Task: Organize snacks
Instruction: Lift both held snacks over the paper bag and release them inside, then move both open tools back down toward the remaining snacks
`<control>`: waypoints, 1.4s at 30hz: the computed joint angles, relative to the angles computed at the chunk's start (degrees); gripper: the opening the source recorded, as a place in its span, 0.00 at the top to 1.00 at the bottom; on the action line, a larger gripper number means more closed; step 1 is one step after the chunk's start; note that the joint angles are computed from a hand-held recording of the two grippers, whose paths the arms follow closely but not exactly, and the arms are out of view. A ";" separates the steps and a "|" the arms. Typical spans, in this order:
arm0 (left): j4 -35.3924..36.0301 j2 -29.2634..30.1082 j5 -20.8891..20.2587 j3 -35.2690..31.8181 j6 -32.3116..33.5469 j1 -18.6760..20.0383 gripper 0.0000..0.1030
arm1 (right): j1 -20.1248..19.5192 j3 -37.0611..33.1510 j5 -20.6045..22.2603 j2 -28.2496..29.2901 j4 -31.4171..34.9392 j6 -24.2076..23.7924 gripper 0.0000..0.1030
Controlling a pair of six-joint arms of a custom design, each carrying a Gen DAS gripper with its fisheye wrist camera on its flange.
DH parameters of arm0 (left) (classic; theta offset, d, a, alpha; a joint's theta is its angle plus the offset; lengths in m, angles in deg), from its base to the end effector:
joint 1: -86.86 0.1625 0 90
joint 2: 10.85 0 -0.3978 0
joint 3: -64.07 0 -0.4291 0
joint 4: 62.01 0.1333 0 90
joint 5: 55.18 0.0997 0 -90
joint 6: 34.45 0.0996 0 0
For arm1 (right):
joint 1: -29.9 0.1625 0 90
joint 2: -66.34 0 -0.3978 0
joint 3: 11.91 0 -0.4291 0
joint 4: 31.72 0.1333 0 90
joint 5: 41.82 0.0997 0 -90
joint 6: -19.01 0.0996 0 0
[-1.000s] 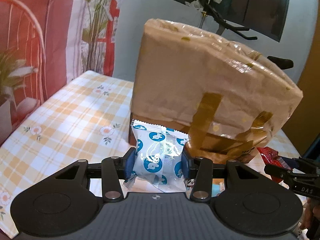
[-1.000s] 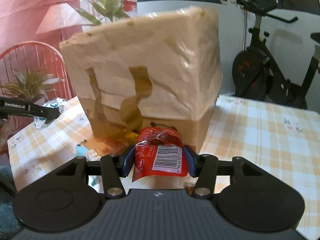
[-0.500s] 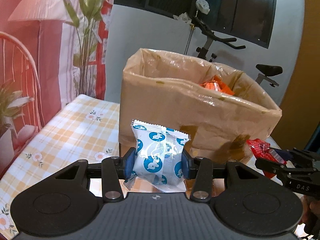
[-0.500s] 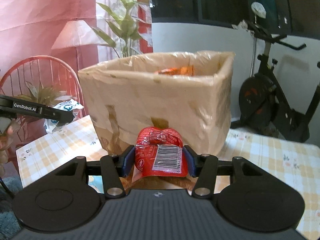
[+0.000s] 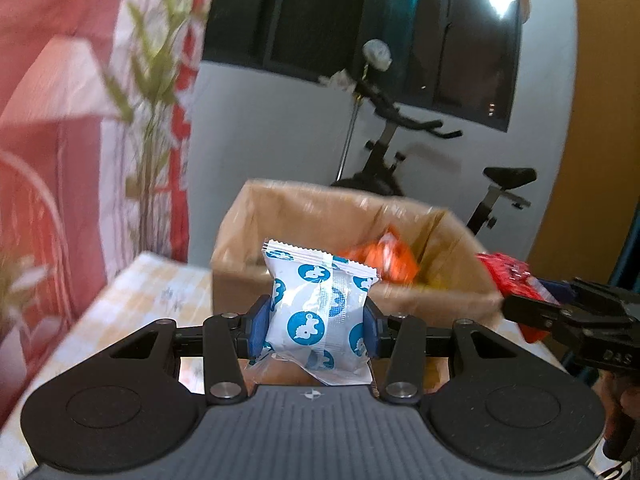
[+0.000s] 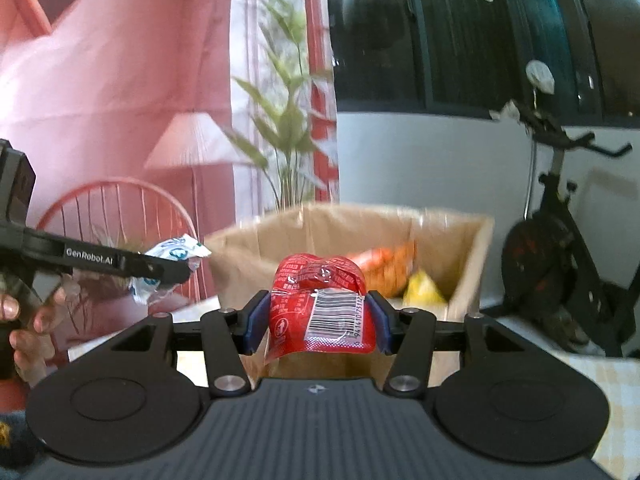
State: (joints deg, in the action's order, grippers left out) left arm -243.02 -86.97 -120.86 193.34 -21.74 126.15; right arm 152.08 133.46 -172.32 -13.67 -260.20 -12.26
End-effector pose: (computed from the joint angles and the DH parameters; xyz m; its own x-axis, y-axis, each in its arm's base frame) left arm -0.2667 -0.4434 0.1948 -0.6193 0.6419 -0.4522 0.7661 0.3677 -0.5272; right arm 0.2441 -0.2591 0.2377 -0.7527 -0.0241 0.6579 -0.6381 0.2729 -0.7200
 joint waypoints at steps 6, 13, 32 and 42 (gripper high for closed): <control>-1.54 7.06 -1.35 -8.14 0.90 0.43 0.53 | -2.99 -7.06 0.83 -0.30 6.31 -3.82 0.48; -0.62 13.56 -0.21 -15.63 2.38 0.97 0.53 | -5.97 -14.93 -0.26 3.33 9.84 -6.16 0.48; -0.59 15.35 1.74 -16.87 4.99 0.86 0.20 | -7.40 -15.98 -3.11 4.19 12.73 -5.17 0.25; 0.89 9.59 1.73 -11.76 3.02 0.34 0.20 | -5.20 -12.72 -2.69 2.37 12.36 -4.17 0.22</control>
